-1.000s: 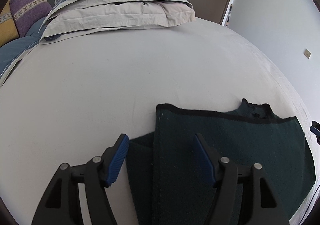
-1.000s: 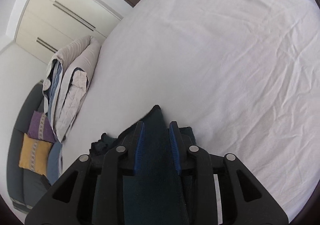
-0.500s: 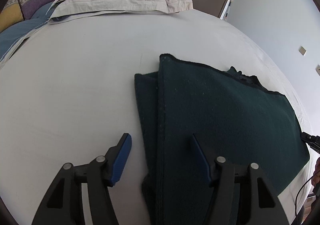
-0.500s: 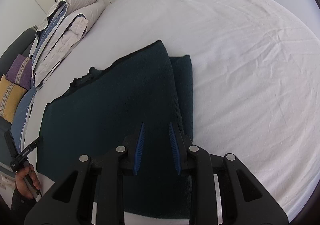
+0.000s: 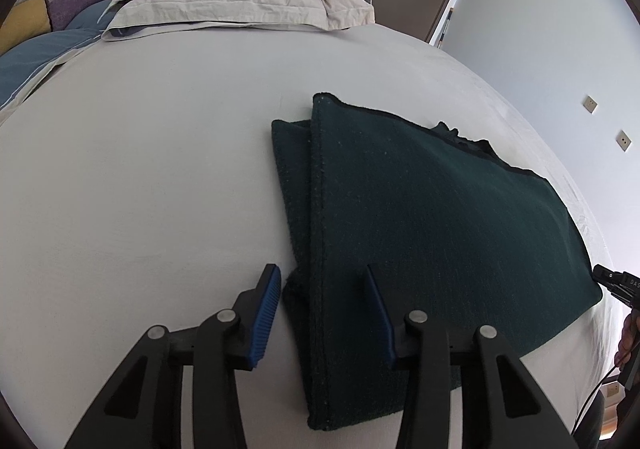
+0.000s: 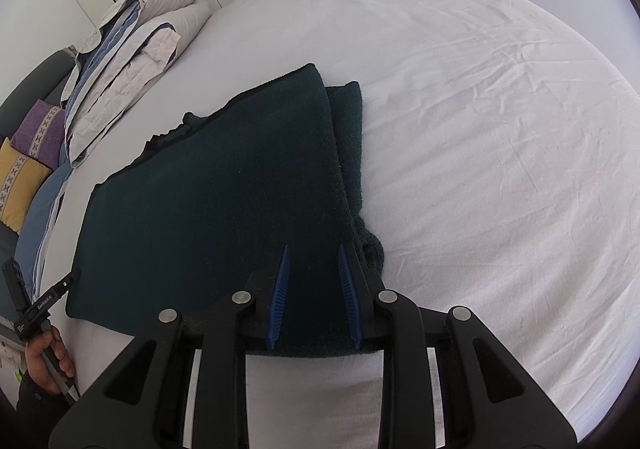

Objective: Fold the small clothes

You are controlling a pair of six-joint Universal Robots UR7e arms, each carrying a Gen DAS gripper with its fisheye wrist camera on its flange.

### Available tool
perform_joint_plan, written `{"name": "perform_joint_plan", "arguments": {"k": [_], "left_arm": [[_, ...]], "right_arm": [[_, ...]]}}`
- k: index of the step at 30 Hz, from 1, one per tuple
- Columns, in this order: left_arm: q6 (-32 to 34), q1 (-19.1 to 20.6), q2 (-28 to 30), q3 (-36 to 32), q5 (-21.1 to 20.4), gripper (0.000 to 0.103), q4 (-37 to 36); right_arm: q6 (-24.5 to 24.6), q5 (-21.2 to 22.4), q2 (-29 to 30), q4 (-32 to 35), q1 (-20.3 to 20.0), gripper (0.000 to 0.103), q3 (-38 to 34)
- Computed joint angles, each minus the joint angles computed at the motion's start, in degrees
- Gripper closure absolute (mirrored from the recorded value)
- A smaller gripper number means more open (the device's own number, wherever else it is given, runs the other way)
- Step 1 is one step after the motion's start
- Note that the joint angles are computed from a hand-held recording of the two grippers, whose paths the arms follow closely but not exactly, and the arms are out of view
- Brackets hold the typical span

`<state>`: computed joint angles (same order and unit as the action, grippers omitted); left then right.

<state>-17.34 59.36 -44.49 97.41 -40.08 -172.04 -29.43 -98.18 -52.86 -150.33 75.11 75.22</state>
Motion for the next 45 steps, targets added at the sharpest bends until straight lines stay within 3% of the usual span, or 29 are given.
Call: {"name": "perform_joint_plan", "arguments": {"k": [4,7,10,12,15,17,18,23,32,37,45], "left_arm": [[-0.01,-0.24,-0.59,1.82,-0.68,0.057,-2.27],[0.94,-0.38,-0.3,1.94,-0.74,0.057,-2.25],[1.73,-0.82,0.26,1.56,0.67,0.06,-2.05],[2.13,-0.91,0.39,1.54,1.15,0.062,-2.04],[2.37,-0.89,0.41,1.52,1.6,0.076,-1.48],[2.81,-0.88,0.34,1.42,1.44,0.085,-1.09],[3.09,-0.92,0.37,1.27,1.6,0.087,-0.63],[2.23,-0.45,-0.56,1.5,-0.12,0.094,0.47],[2.7,-0.42,-1.21,2.53,-0.45,0.096,0.63],[2.61,-0.64,-1.51,3.96,-0.16,0.096,-0.66],[2.56,-0.38,-0.97,3.86,-0.31,0.093,-2.2]], "right_arm": [[-0.79,-1.0,-1.78,-4.74,-0.39,0.078,2.96],[-0.4,-1.14,-2.25,-3.47,-0.83,0.076,3.01],[-0.42,-4.09,-0.69,-2.28,-0.38,0.076,1.19],[0.02,-3.26,-0.17,-1.38,-0.68,0.076,0.47],[-2.1,-3.92,0.26,-3.38,-0.4,0.076,0.79],[-3.72,-4.51,0.14,-4.86,-0.13,0.084,1.43],[-4.14,-4.89,0.1,-4.84,0.01,0.096,1.48],[-4.51,-5.01,-1.39,-5.54,0.44,0.098,2.89],[-1.25,-3.01,-1.5,-2.01,-1.75,0.099,1.97],[-1.86,-3.16,-1.01,-3.51,-1.94,0.099,2.42],[-0.54,-0.92,-0.06,-0.1,-2.88,0.097,0.24]]}}
